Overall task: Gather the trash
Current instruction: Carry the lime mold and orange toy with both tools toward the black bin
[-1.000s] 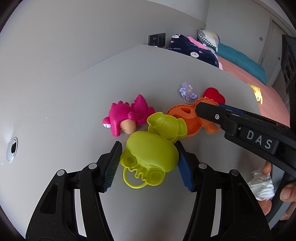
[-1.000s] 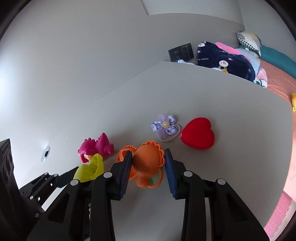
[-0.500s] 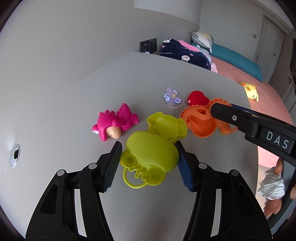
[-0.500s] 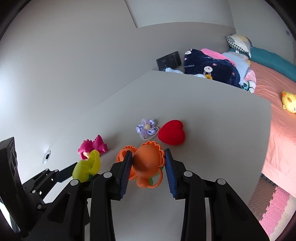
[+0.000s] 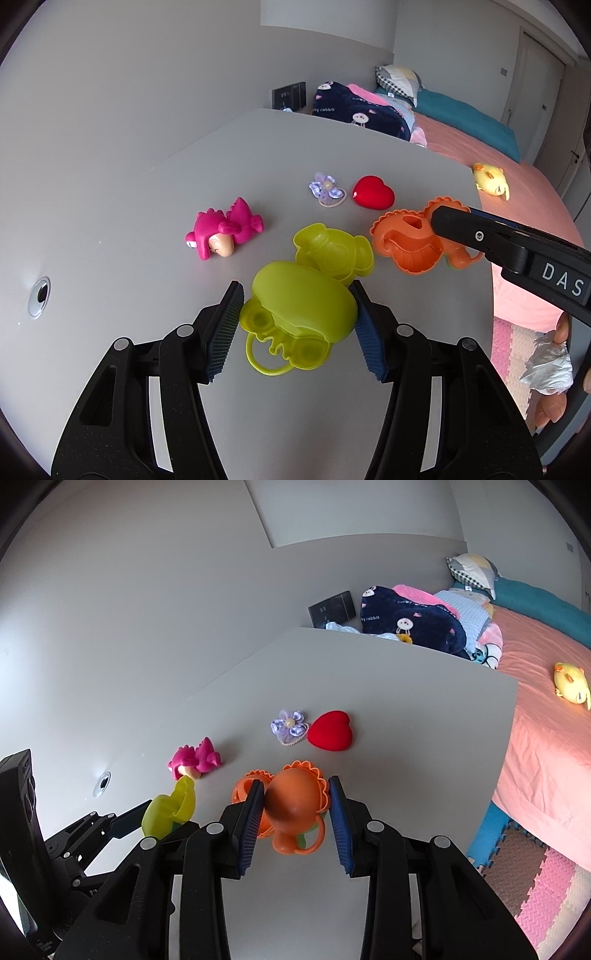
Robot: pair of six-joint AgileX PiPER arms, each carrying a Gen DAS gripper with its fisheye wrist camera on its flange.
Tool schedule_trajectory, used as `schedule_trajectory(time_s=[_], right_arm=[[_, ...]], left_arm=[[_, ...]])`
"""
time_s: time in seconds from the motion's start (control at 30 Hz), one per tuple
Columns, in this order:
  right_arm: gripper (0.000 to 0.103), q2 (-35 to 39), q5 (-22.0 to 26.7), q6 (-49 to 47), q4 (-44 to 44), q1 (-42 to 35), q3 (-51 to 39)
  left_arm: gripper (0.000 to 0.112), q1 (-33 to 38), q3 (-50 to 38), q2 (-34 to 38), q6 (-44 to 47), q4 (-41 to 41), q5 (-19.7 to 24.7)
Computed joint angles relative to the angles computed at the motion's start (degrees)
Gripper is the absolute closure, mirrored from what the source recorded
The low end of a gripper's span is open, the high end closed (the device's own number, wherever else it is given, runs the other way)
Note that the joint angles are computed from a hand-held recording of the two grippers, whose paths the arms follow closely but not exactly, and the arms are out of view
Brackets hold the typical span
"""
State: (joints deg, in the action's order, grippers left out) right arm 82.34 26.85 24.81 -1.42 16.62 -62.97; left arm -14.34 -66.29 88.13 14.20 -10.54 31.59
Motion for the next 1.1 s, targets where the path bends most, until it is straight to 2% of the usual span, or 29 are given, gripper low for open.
schedule_trajectory(time_s=[0.67,1.1], right_arm=[[0.066,-12.2,1.0,5.0,-4.6,-0.3,10.5],[0.066,-20.6,2.5,5.3,-5.0,-3.3,16.3]], left_arm=[[0.055,-6.4,5.4,-5.8,-5.3,4.1,-0.5],[0.055,-13.1,7.5,-8.1,-11.3,8.9,-0.5]])
